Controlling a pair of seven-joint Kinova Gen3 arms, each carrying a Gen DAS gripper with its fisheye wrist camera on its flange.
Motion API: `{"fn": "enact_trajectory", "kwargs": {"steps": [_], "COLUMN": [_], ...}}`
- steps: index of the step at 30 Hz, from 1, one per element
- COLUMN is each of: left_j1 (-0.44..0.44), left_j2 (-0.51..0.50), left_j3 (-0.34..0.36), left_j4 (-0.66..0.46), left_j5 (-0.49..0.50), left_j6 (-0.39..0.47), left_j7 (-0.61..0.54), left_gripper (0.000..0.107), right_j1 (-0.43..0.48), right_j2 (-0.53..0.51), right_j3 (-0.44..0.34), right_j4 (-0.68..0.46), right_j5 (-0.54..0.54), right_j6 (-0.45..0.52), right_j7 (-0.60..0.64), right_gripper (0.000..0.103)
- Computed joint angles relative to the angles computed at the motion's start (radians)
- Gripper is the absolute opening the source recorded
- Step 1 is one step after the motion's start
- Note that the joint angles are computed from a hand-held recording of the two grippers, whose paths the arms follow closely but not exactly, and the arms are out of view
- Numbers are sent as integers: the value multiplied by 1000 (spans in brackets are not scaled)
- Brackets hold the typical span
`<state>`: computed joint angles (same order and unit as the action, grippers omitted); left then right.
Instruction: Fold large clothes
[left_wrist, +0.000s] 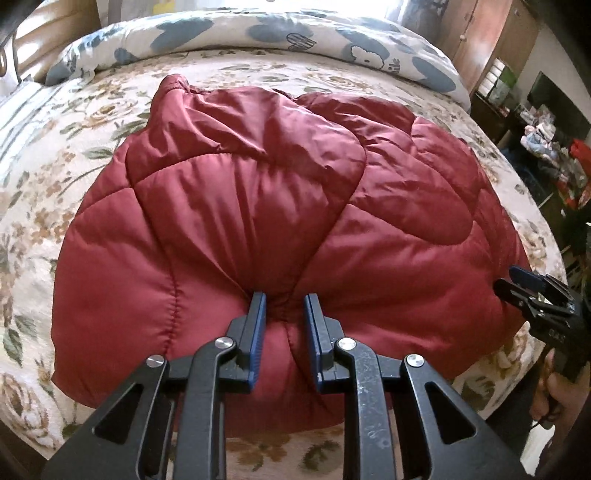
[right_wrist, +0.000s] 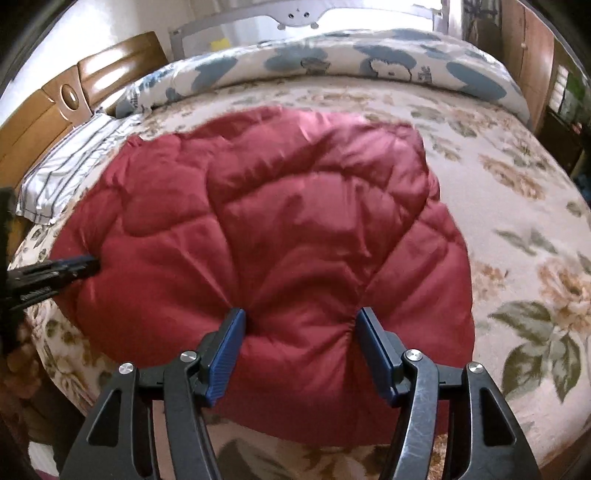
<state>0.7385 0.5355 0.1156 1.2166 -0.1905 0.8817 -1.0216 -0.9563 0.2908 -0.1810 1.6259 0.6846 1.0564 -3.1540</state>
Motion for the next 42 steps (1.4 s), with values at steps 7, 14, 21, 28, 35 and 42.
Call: {"fn": "enact_trajectory", "kwargs": {"steps": [7,14,21,28,35,42], "left_j1": [29,93,125,126,201,169], "left_j2": [14,44,73,82,107,160], "left_j3": [-18,-47,-56,-56,-123,-111], "left_j4": [-31,-91,-152,-201,-280,-369], "left_j5": [-30,-109,-156,-156,-286,-268], "left_j6": [36,113,191,242,313,358], "left_j7": [41,100,121,122,192,148], "left_gripper": [19,19,19,20,79,79], "right_j1": [15,8,4,-28,10,54], "right_j2": [-10,-7,-10,-18,11,65], "right_j3": [3,2,-2,-11,1,43], "right_j4": [54,57,35,-36,-106,-145], "right_j5": [13,29,22,77,70,-15], "right_j6": [-62,-59,-26,51,8,-30], "right_j7": [-59,-86,-82,-56,69,161], "right_gripper": [68,69,69,70,71,71]}}
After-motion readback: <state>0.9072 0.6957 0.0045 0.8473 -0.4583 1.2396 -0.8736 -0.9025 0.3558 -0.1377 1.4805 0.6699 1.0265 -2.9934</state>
